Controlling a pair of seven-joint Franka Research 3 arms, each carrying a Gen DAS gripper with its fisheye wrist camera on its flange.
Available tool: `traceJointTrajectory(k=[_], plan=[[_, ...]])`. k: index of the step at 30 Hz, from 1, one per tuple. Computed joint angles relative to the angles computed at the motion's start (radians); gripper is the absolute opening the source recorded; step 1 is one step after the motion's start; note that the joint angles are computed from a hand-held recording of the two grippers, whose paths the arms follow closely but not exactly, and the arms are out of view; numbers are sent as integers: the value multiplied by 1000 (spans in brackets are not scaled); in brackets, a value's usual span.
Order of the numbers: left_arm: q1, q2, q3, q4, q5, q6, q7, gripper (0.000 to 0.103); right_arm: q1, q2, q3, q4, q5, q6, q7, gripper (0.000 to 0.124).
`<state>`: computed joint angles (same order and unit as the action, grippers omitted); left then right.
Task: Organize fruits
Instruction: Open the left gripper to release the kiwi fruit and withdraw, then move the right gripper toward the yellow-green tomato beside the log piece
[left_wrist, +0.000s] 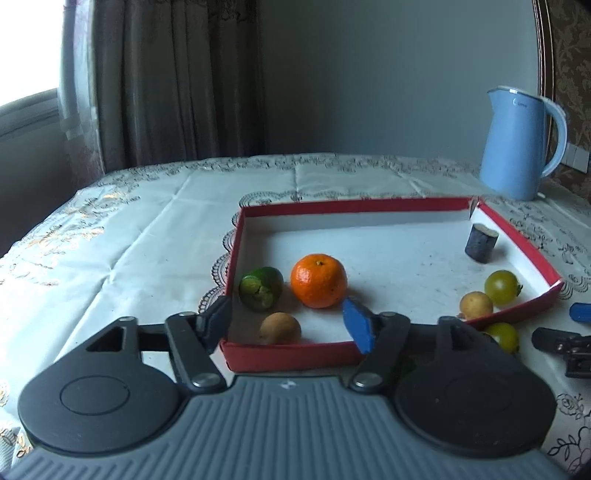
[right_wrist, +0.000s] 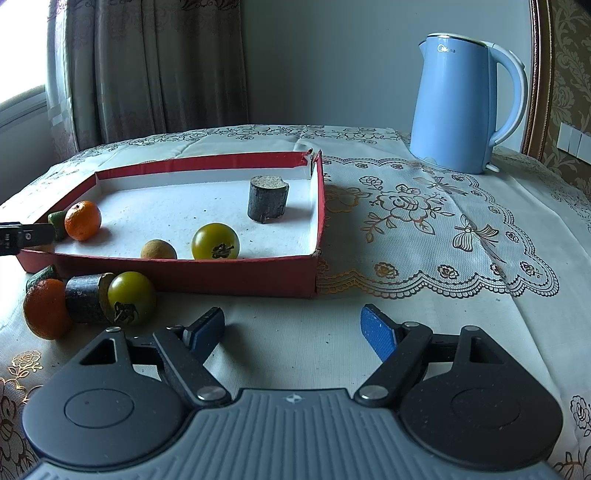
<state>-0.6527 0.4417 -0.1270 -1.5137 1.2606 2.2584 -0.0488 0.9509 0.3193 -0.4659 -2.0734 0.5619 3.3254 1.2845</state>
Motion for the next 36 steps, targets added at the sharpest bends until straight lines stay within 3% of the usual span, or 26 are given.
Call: traceJointTrajectory(k=[5, 15, 29, 31, 32, 33, 36], plan=[[-36, -35, 1, -39, 76, -81, -72, 78, 3, 0, -3, -1, -1, -1, 0, 81], [-2, -119, -67, -177, 78, -110, -186, 83, 6, 0, -6, -2, -6, -1, -1, 83], [54, -127, -81, -222, -3, -41, -213, 85, 11, 4, -13, 2, -7, -4, 1, 85], [59, -126, -80, -222, -16, -31, -210, 87, 42, 9, -45, 1, -1, -8, 3, 91], [62, -125, -80, -221, -24, -23, -203, 89, 94, 23, -102, 8, 8, -24, 12, 99], [66, -121, -81, -216, -39, -17, -189, 89, 130, 33, -142, 10, 8, -35, 27, 100], [67, -114, -77, -206, -57, -9, -169, 90, 132, 34, -149, 8, -28, -36, 62, 100]])
